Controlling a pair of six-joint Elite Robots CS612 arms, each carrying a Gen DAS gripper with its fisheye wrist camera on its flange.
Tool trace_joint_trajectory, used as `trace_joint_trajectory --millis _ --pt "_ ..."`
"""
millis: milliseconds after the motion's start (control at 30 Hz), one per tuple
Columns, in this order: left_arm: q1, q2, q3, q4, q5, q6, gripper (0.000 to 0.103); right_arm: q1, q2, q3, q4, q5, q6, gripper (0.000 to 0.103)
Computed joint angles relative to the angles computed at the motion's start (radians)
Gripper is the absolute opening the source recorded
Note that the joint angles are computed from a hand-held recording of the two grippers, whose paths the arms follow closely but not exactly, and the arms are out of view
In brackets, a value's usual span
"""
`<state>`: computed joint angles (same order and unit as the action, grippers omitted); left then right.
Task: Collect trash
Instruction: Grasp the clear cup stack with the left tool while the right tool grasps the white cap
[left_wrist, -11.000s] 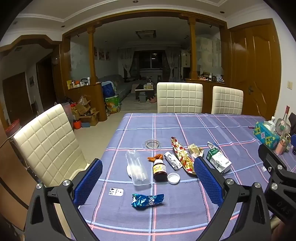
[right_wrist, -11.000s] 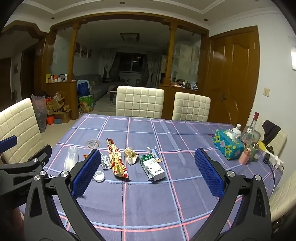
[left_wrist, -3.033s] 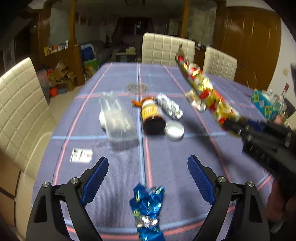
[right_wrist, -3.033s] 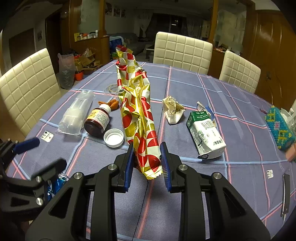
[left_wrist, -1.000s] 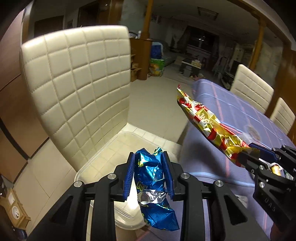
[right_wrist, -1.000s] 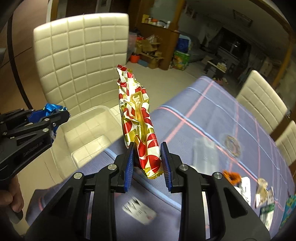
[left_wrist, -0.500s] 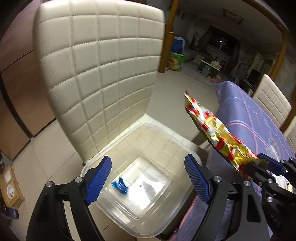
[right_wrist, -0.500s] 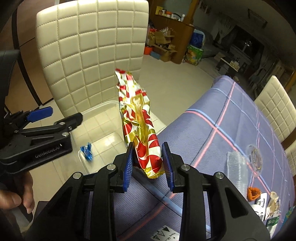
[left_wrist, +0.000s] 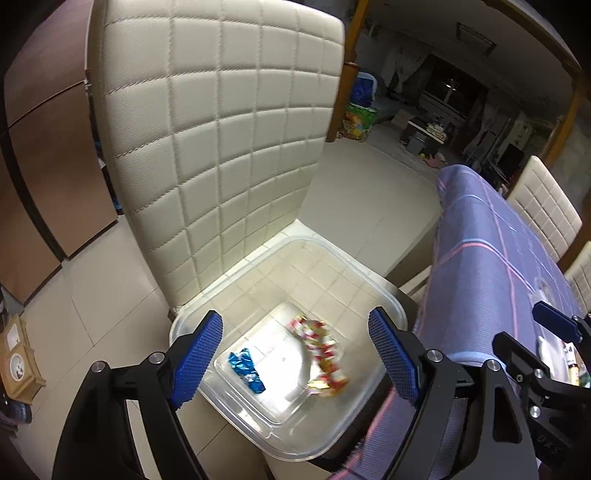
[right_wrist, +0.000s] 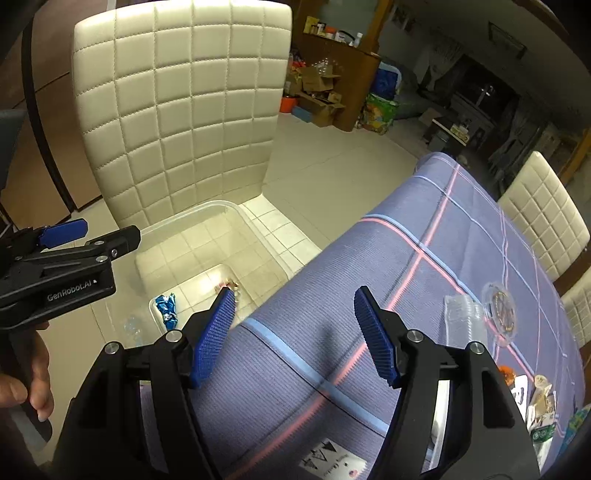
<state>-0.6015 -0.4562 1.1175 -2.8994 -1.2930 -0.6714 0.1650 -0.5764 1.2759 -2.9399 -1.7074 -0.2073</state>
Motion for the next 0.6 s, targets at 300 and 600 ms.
trace_joint_trajectory --millis 300,600 --pt "-0.038 -0.018 0.003 -0.026 -0.032 0.094 0.079 -0.032 -0.061 0.114 -0.082 -0.047 0.069 0.067" --pt "-0.098 -0.018 -0.038 -0.04 -0.099 0.218 0.079 -0.098 -0.151 0.283 -0.193 -0.097 0.2 0.067"
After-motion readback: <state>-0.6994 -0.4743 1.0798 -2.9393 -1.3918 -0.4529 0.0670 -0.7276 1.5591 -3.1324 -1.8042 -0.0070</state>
